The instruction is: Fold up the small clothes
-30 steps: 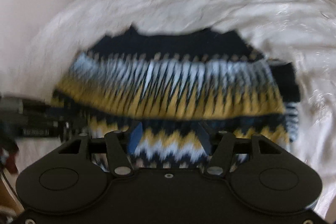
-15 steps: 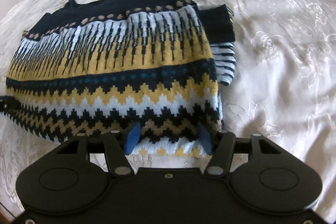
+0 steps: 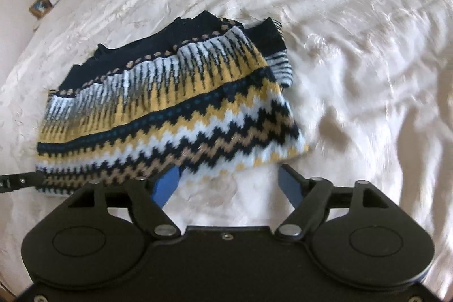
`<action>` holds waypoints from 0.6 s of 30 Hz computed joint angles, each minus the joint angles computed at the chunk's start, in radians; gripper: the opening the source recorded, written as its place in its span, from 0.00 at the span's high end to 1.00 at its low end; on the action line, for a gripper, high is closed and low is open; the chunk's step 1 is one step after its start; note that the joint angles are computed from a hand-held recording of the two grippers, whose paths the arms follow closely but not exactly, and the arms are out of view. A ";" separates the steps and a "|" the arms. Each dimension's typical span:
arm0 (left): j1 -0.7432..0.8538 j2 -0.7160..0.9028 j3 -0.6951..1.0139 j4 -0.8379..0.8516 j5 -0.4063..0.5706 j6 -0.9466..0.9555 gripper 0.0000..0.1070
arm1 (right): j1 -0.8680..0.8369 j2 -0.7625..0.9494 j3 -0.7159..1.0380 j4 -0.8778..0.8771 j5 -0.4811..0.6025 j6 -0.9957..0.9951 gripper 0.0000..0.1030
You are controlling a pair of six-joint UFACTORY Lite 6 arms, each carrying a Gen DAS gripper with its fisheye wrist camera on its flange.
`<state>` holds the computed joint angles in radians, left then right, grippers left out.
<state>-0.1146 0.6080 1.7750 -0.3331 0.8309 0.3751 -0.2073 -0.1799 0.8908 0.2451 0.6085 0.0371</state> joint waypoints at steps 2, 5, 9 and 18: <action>0.001 -0.026 -0.032 0.003 0.002 -0.005 0.67 | 0.024 -0.038 -0.012 -0.015 0.019 0.052 0.19; 0.004 -0.066 -0.079 0.002 0.016 -0.004 0.67 | 0.071 -0.109 -0.037 -0.053 0.046 0.140 0.10; 0.016 -0.131 -0.156 -0.028 0.013 0.021 0.67 | 0.131 -0.161 -0.049 -0.085 0.068 0.223 0.04; 0.029 -0.180 -0.211 -0.138 0.030 0.100 0.35 | 0.191 -0.208 -0.054 -0.100 0.117 0.245 0.01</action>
